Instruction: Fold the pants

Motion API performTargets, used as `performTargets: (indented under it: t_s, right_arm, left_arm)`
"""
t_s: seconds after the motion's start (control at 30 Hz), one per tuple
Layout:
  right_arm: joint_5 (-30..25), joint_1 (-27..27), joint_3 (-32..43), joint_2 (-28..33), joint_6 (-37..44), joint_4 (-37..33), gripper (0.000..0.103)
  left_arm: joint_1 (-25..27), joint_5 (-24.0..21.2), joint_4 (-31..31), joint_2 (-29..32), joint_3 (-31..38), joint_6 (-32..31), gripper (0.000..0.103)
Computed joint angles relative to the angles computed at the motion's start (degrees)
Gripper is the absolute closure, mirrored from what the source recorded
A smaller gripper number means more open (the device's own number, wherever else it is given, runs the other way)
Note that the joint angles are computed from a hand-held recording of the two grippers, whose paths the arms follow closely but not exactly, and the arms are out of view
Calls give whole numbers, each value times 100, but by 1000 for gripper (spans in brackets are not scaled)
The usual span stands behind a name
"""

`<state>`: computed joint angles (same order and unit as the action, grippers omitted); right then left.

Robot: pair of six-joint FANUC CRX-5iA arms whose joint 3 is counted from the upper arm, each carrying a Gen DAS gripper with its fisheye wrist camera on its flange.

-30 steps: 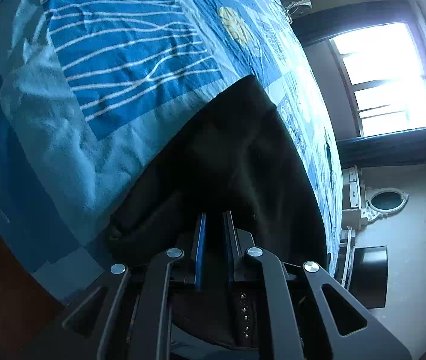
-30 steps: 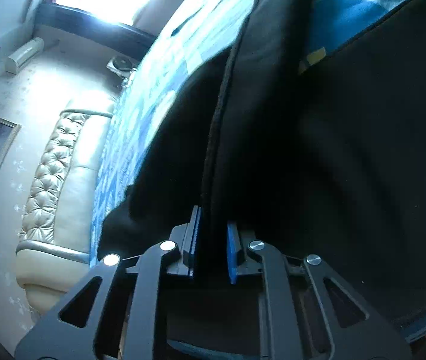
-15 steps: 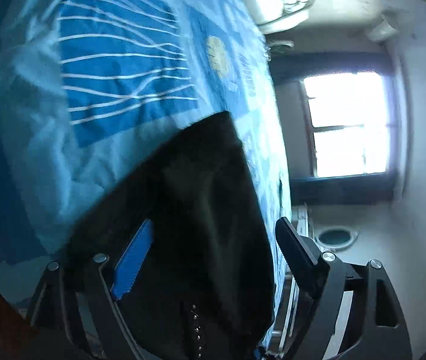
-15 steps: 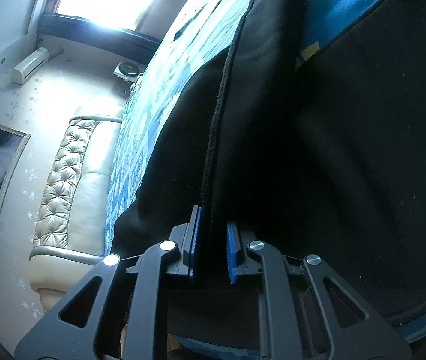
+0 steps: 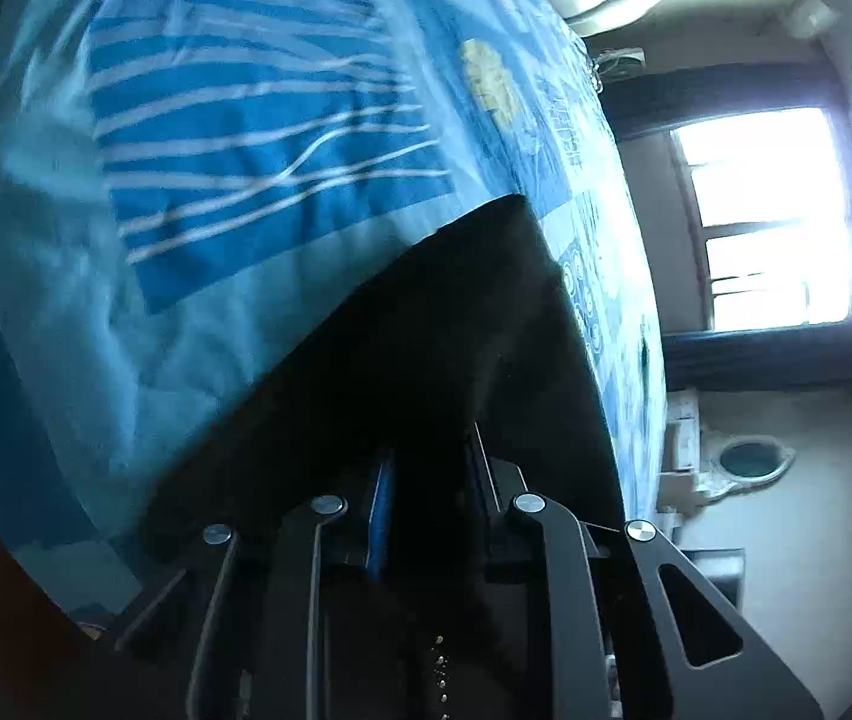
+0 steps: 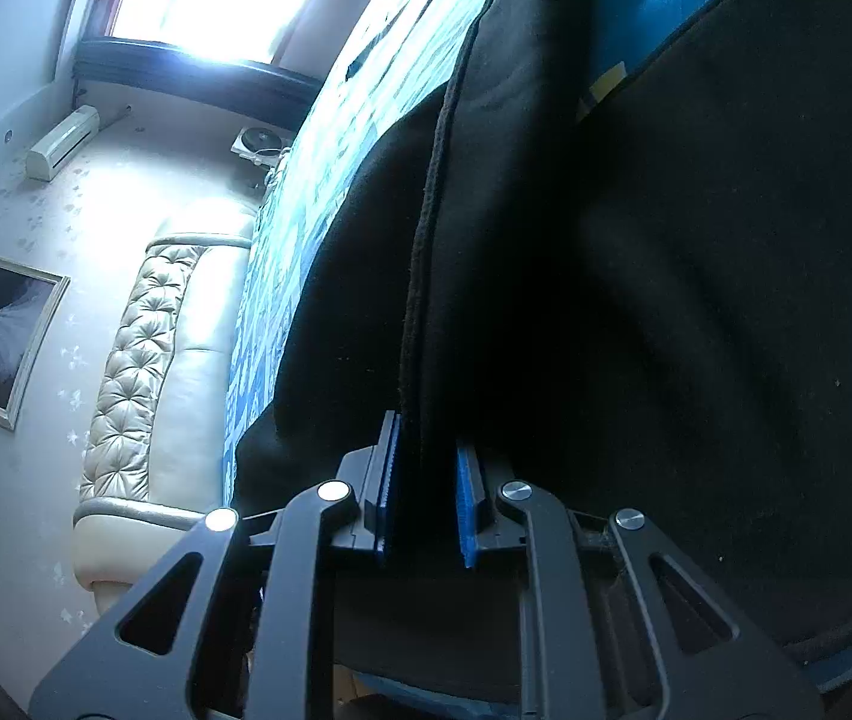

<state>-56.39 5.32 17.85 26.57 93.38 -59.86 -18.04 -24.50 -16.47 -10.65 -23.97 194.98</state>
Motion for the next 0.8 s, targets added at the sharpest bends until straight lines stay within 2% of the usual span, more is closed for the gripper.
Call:
performTargets:
  t_s: [0.07,0.1,0.23,0.33,0.47,0.73,0.8]
  right_arm:
    - [-5,-11,-13,-15,22,-18,87]
    - [-1,-26,-27,-30,54,-55,87]
    - [0,-134,-116,-164,243,-309,89]
    - [-73,-224,-182,-325,383,-459,90]
    - [-238,-352,-366,-609,602,-608,91]
    - [-523,-426,-895,-1005,595,-397,91]
    - [-519,-417,-956,-978,506,-225,91]
  left_arm:
    - [27,263,-23,-87,-172,229,85]
    - [27,248,-4,-89,-160,212,86]
    - [-69,22,-191,-133,38,323,94]
    - [-163,-124,-467,-196,182,602,94]
    - [-400,-535,-873,-382,319,945,94]
    - [-542,-756,-726,-734,-23,886,94]
    - [-483,-748,-511,-736,-142,625,94]
